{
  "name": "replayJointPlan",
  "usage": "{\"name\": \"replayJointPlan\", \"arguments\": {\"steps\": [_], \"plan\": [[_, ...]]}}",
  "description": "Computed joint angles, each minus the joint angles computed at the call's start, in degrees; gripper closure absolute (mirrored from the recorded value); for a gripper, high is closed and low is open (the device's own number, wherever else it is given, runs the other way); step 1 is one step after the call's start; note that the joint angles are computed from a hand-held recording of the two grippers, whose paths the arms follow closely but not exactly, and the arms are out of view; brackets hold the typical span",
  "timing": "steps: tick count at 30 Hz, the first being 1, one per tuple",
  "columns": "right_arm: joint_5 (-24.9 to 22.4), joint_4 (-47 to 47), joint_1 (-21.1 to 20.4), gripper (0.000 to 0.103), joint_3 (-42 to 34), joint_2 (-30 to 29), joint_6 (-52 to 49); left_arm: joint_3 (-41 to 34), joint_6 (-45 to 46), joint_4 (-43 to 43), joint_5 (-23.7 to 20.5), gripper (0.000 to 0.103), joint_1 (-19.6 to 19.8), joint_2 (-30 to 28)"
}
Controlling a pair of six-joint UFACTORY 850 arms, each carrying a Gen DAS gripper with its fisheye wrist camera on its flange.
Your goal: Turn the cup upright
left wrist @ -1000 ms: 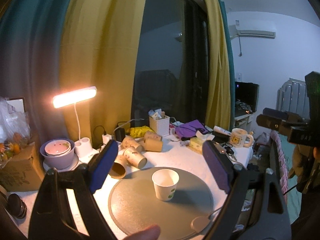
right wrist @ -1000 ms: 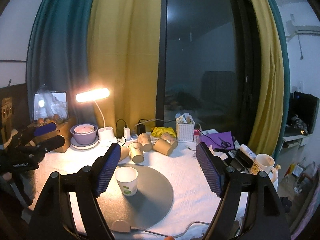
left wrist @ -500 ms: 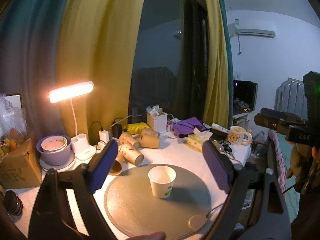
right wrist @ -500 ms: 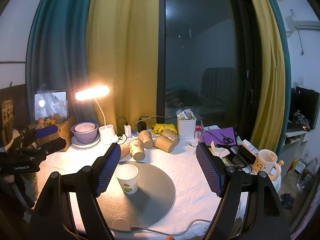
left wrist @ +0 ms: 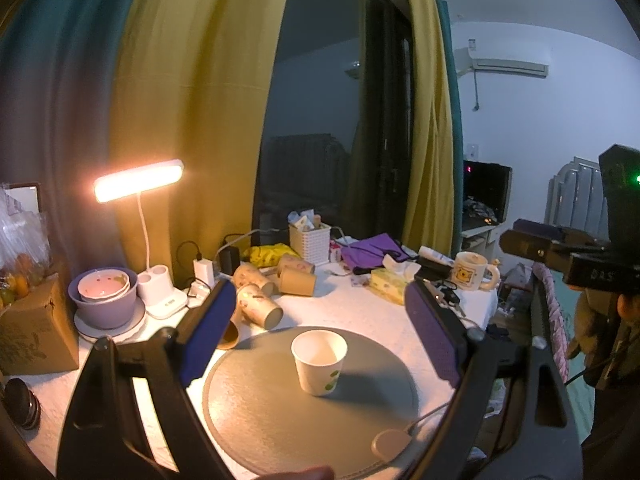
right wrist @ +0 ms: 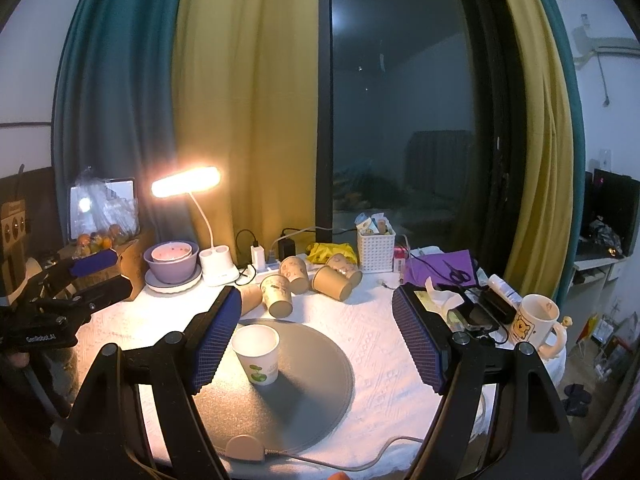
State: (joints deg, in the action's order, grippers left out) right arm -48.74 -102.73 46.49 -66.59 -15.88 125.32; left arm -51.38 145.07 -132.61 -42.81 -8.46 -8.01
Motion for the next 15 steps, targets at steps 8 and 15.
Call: {"name": "replayJointPlan", "arguments": {"steps": [8, 15], "plan": [[0.1, 0.0, 0.0, 0.022, -0.1, -0.2, 0.2, 0.2, -0.4, -0.1, -0.3, 0.016, -0.2, 0.1], [0.3, 0.1, -0.1, 0.022, -0.1, -0.3, 0.2, 0.1, -0.6, 0.1, -0.2, 0.016, -0.2, -0.1]]}}
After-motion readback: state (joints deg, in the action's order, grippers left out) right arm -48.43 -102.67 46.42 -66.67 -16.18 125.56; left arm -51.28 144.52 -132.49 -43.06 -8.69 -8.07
